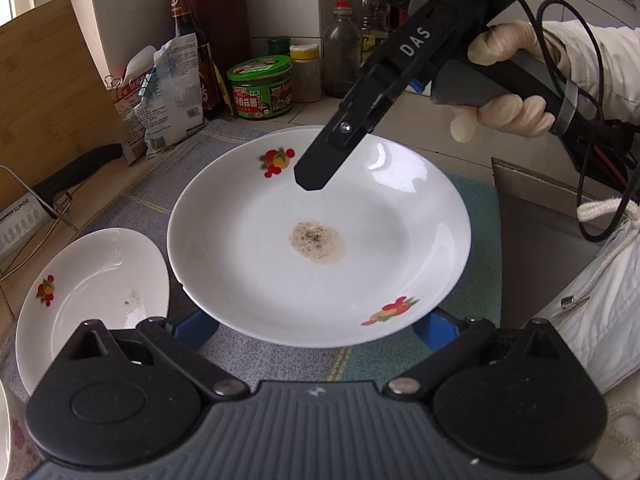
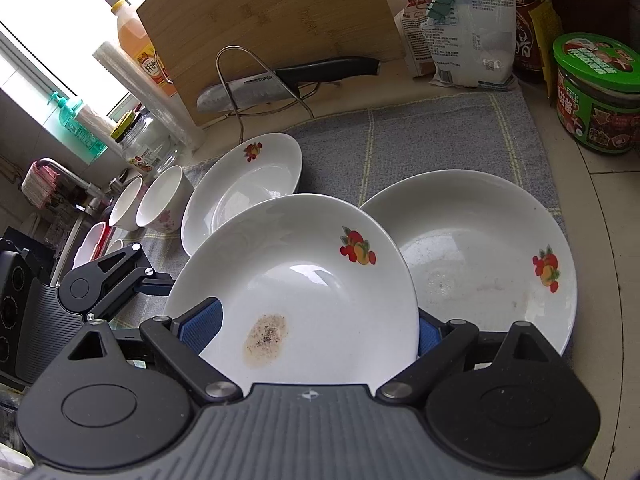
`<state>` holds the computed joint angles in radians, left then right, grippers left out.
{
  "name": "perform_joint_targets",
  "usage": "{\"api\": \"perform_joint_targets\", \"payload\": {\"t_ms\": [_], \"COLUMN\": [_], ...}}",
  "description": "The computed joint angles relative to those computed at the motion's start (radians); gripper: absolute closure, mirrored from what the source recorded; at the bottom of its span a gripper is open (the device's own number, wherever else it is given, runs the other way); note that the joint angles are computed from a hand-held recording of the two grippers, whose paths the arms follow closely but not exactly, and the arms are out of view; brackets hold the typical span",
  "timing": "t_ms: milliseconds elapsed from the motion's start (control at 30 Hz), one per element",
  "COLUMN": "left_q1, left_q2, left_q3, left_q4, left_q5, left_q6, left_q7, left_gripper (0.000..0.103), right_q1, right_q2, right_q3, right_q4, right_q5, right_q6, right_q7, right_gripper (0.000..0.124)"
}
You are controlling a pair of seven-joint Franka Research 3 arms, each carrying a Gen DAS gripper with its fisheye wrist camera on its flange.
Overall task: Organize plates and bowls
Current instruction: 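Lower the stained plate onto the clean plate with both grippers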
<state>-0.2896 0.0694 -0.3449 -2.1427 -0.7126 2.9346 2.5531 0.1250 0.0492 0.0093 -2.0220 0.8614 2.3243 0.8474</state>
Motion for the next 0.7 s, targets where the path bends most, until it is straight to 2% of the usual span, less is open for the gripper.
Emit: {"api": "perform_joint_targets", "payload": {"t_ms": [700], "left_q1": [0.075], "left_q2": [0.193], "left_q3": [-0.090], "left_q4": [0.197], "left_q5": [0.271], "left_q6": [-0.053], "left_q7": [-0.204], "left_gripper": [0.002], "right_q1": [-0.074], "right_q2": [0.089], "right_q3": [-0.015], "right_q4": [0.076], "right_q5": [0.007], "right_q6": [-0.029], "right_q7": [0.004], "right_gripper": [0.026]}}
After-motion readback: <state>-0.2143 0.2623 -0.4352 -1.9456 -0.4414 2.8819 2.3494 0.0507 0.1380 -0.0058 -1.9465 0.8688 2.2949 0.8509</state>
